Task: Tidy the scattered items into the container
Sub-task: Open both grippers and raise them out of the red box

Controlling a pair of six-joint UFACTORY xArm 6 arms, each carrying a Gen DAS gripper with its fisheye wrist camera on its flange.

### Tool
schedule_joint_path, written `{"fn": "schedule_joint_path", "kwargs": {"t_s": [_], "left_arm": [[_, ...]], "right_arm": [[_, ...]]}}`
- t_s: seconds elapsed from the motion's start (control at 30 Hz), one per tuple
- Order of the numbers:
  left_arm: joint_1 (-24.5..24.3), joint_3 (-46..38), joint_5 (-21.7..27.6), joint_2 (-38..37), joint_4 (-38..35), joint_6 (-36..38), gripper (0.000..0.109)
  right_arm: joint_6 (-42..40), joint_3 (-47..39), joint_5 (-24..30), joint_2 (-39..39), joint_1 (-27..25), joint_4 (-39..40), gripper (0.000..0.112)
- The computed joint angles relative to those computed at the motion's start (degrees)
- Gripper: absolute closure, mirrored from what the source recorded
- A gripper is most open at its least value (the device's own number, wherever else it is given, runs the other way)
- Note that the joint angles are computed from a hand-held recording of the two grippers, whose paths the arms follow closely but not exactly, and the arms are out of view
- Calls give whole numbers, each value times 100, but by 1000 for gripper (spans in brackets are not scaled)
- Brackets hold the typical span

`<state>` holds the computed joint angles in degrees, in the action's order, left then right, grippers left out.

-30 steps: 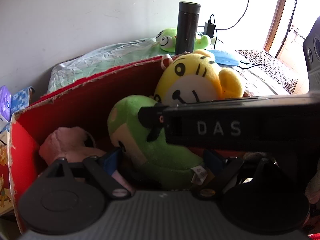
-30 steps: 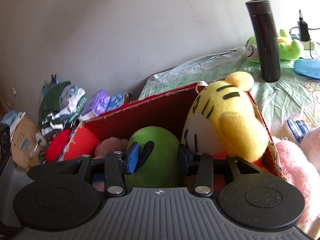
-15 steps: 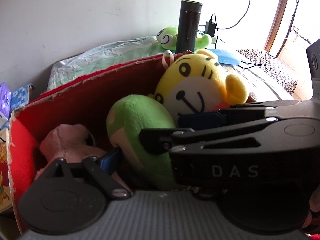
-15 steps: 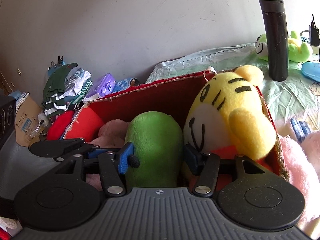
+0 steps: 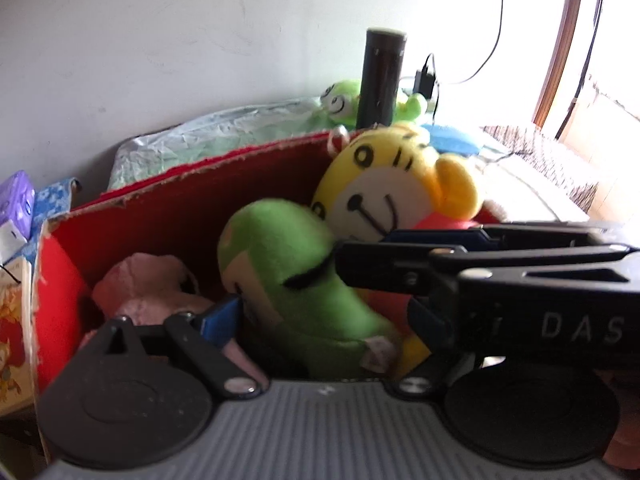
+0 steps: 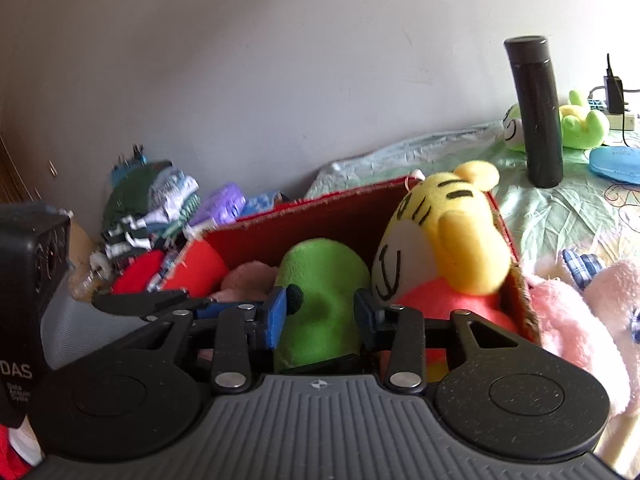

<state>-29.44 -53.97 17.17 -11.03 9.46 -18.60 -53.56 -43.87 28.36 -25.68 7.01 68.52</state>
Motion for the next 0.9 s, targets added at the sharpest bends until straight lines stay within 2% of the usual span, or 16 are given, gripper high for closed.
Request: {"fn": "schedule_joint_path", "kwargs": {"t_s": [0.1, 0.23, 0.37, 0.53, 0.7, 0.9], "left_arm": [[-4, 188, -214, -217, 160, -97, 19], [-20, 332, -175, -371, -221, -21, 19], [-33, 502, -165, -595, -59, -252, 21], [-75, 638, -126, -777, 721, -883, 19], [-130, 752, -336, -918, 1025, -1246, 16], [-274, 500, -415, -880, 2632, -2604, 18]], "right_arm": [[-156, 80, 86, -141, -101, 267, 71], [-258, 226, 139, -323, -139, 471, 72], [-336, 383, 356, -526, -283, 769, 72], [124, 573, 736, -695, -542, 732, 72], [95, 847, 946, -1145, -923, 919, 72], [68, 1045, 1295, -1424, -1643, 1236, 72]]}}
